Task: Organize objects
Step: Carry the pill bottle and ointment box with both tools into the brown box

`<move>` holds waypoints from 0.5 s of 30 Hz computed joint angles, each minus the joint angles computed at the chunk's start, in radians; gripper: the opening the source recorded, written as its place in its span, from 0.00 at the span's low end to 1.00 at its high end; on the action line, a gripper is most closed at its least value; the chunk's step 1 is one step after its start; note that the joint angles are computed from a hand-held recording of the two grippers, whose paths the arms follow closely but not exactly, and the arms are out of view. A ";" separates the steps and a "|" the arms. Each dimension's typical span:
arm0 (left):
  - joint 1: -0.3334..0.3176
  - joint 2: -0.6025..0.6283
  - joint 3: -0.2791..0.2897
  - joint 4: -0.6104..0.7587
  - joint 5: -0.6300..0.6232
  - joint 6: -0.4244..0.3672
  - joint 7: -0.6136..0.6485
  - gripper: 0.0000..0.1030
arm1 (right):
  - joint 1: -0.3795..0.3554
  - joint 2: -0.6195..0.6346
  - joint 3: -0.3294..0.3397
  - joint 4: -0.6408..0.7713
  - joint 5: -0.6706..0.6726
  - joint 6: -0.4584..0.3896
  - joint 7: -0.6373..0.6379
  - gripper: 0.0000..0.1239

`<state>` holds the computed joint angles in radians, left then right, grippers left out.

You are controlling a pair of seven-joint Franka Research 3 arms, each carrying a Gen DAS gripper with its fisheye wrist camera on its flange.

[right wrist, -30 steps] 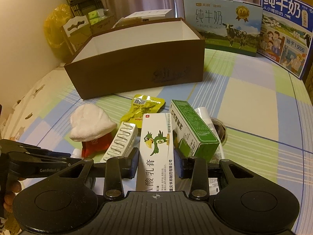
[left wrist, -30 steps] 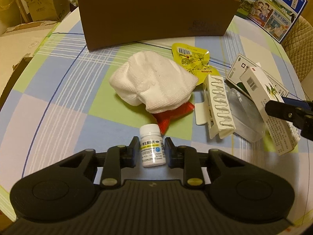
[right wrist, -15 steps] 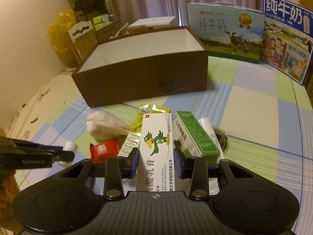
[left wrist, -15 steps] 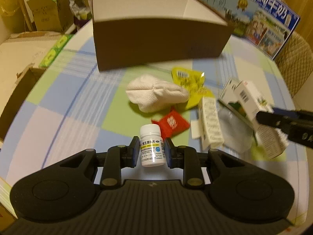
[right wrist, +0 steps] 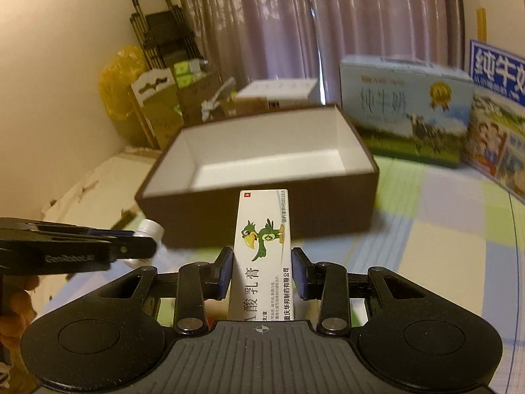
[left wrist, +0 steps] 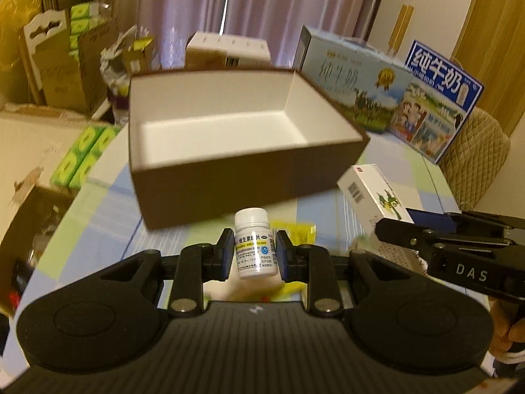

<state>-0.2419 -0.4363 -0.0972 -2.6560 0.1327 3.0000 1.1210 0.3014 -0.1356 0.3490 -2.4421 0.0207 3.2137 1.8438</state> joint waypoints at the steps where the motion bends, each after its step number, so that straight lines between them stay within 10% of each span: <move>1: 0.007 0.023 -0.002 0.023 0.005 0.008 0.001 0.22 | -0.026 0.018 0.019 0.023 -0.019 0.003 0.008 0.28; 8: 0.068 0.181 -0.020 0.185 0.041 0.045 0.002 0.22 | -0.104 0.184 0.013 0.234 -0.442 0.006 0.324 0.28; 15: 0.140 0.347 -0.050 0.359 0.101 0.042 -0.062 0.22 | -0.069 0.372 -0.017 0.456 -0.361 -0.043 0.210 0.28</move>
